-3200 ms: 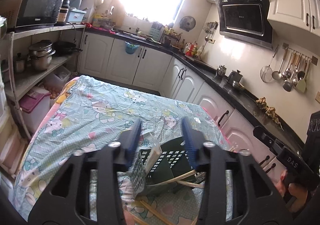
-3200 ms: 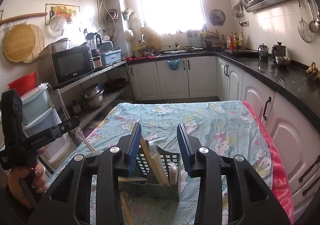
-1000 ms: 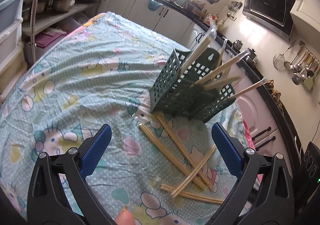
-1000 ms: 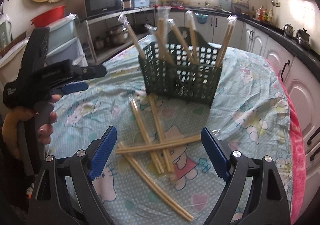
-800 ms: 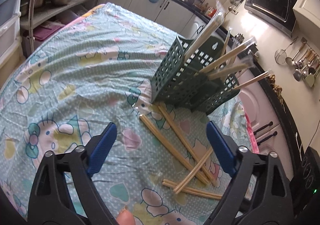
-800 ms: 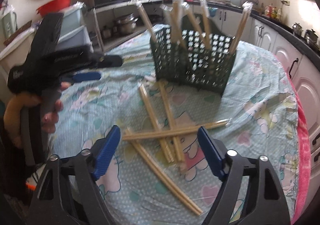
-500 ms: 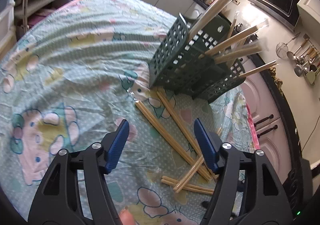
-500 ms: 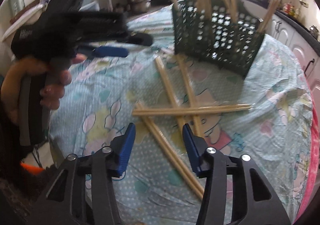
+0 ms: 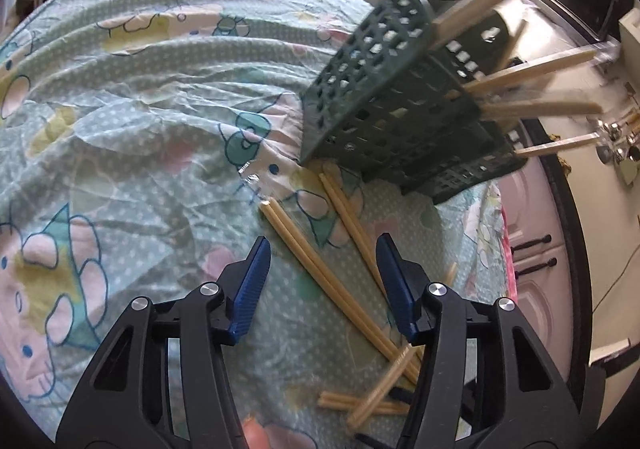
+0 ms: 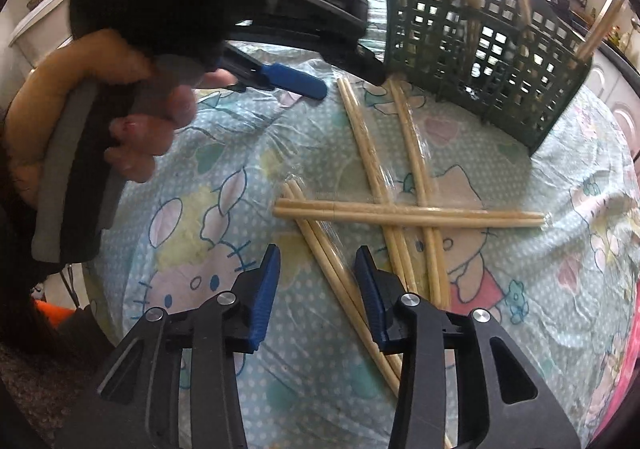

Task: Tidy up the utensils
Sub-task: 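Move both grippers back down to the chopsticks lying on the cloth, then close the left gripper on a chopstick while the right gripper grasps another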

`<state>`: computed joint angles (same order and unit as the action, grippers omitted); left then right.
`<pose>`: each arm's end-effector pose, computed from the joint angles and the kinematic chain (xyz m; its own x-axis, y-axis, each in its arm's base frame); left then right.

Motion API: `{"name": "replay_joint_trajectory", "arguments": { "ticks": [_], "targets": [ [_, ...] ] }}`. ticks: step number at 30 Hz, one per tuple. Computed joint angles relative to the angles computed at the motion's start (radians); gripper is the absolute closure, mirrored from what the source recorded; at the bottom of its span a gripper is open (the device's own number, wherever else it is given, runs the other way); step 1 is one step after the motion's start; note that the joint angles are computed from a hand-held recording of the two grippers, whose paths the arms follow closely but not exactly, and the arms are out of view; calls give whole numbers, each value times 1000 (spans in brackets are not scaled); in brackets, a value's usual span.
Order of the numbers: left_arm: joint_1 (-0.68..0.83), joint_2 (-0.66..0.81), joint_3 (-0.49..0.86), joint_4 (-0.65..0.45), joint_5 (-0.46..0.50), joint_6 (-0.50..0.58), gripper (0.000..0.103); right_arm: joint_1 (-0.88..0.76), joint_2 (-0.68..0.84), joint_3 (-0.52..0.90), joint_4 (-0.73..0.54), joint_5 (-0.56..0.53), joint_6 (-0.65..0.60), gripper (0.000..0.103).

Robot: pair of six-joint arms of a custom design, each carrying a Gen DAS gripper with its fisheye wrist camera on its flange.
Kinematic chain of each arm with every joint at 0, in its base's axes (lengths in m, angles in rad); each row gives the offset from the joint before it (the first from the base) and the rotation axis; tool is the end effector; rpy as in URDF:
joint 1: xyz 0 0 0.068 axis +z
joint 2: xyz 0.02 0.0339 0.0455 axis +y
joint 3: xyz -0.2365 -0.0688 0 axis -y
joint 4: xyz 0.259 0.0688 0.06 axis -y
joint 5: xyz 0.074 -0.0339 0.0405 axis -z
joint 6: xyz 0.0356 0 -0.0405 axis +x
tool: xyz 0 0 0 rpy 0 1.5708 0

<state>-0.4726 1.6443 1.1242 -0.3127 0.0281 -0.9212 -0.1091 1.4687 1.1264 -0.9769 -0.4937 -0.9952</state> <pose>0.3251 -0.1673 0.1916 -0.7742 -0.4982 -0.3904 -0.2392 0.8013 -0.5483 0.2864 -0.0144 0.2163 -0.5061 -0.6877 -0.5205 -0.8193 0.5719 0.0410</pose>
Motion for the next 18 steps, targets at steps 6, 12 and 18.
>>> {"name": "replay_joint_trajectory", "arguments": {
  "ticks": [6,12,18],
  "targets": [
    [40,29,17,3,28,-3,61,42,16,10,12,23,-3,68],
    [53,62,59,-34,15,11,70,85,42,28,20,40,9,69],
    [80,85,84,-70,17,10,90,115,60,40,22,50,25,70]
  ]
}}
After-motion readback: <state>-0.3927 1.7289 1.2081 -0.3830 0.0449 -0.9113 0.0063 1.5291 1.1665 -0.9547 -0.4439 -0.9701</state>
